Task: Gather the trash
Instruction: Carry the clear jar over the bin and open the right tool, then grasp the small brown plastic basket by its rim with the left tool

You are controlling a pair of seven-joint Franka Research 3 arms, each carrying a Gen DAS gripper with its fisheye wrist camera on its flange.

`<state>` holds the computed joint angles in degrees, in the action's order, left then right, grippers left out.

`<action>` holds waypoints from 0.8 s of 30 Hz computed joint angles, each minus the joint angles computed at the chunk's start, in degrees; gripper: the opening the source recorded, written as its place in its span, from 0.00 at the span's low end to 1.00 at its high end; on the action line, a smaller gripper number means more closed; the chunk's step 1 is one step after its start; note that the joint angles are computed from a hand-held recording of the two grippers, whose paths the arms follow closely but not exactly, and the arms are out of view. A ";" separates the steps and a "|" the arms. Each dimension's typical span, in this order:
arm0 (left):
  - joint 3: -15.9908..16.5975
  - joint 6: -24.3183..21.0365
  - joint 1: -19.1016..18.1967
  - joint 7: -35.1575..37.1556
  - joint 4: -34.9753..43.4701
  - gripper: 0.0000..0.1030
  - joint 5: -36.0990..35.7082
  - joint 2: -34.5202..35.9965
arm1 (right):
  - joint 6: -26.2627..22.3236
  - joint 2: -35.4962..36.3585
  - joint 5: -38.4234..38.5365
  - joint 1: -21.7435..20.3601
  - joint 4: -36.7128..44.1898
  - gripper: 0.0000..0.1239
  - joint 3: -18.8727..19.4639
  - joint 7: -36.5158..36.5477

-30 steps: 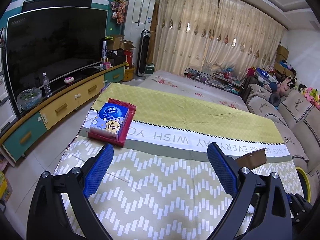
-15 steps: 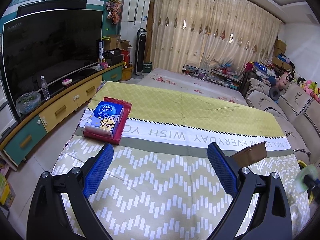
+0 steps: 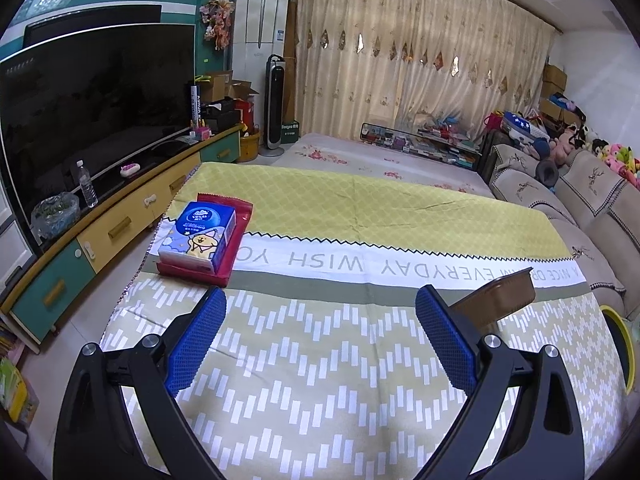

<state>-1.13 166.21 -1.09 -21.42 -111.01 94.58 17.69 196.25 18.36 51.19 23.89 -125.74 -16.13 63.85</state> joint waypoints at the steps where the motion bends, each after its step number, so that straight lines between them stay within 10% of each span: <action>1: 0.00 0.14 0.07 0.49 0.16 0.91 -0.37 0.19 | -0.43 0.56 -0.98 1.13 0.12 0.55 -1.95 1.43; 6: 0.18 0.44 -0.23 2.55 0.64 0.91 -1.86 0.86 | -3.91 7.13 6.93 11.94 4.67 0.55 -14.50 -0.89; 12: 0.61 1.25 -0.64 4.23 1.10 0.92 -3.17 1.46 | -2.08 9.11 5.53 17.90 3.97 0.64 -20.44 3.06; 18: 0.71 2.06 -1.27 4.16 1.35 0.92 -2.04 1.50 | 4.20 3.12 -3.24 3.60 -0.34 0.65 -3.36 4.87; 24: -0.85 3.48 -2.41 10.48 2.51 0.95 -4.06 2.58 | 9.84 3.36 -0.75 1.59 -0.18 0.66 0.96 0.55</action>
